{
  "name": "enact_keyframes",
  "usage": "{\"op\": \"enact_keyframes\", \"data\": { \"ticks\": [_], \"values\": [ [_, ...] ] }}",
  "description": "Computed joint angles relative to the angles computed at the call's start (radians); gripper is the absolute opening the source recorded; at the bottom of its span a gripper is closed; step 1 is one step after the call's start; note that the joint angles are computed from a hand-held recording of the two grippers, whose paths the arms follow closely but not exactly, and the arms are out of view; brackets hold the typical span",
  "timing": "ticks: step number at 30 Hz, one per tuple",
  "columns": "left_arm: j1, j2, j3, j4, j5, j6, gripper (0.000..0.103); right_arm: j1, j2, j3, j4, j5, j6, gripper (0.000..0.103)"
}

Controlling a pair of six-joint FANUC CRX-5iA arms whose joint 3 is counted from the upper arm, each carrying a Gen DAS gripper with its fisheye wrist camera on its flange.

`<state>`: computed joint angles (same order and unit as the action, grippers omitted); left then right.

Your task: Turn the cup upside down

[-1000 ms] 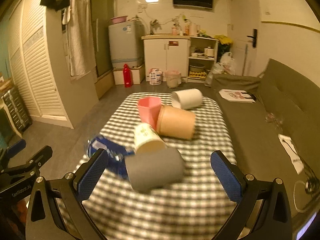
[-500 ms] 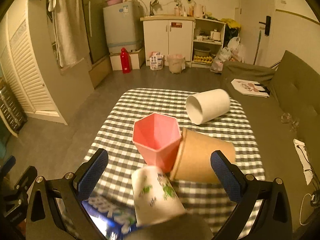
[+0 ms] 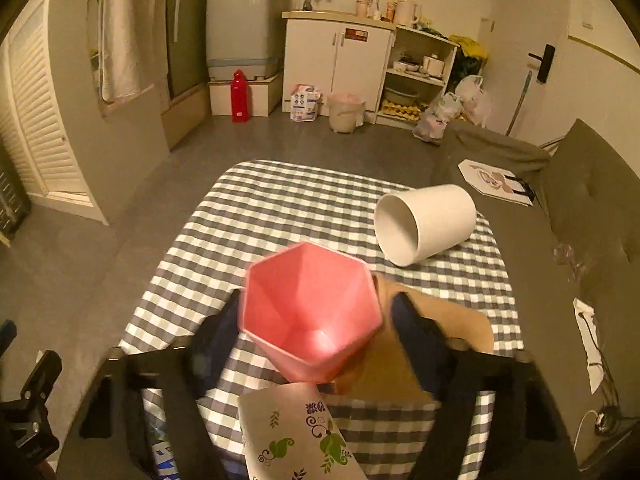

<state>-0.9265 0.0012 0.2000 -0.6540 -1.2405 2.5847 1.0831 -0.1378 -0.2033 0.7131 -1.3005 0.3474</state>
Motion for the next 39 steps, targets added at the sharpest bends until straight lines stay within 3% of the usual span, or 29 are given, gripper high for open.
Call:
{"op": "enact_keyframes", "data": {
  "ticks": [10, 18, 26, 32, 36, 39],
  "values": [
    [-0.054, 0.0, 0.048, -0.041, -0.056, 0.005, 0.103, 0.057, -0.08, -0.024, 0.041, 0.031, -0.043, 0.066],
    [-0.18, -0.004, 0.149, -0.162, -0.167, 0.031, 0.103, 0.218, -0.16, 0.021, 0.153, -0.087, -0.073, 0.066],
    [-0.373, 0.005, 0.247, -0.303, -0.298, 0.05, 0.103, 0.558, -0.251, 0.023, 0.218, -0.394, -0.206, 0.066],
    [-0.498, 0.031, 0.283, -0.351, -0.385, 0.071, 0.103, 0.871, -0.309, -0.02, 0.159, -0.618, -0.417, 0.066],
    [-0.545, 0.043, 0.274, -0.339, -0.412, 0.109, 0.103, 1.018, -0.328, -0.051, 0.073, -0.686, -0.561, 0.066],
    [-0.561, 0.049, 0.265, -0.32, -0.418, 0.138, 0.103, 1.065, -0.345, -0.077, -0.004, -0.665, -0.644, 0.066]
  ]
}}
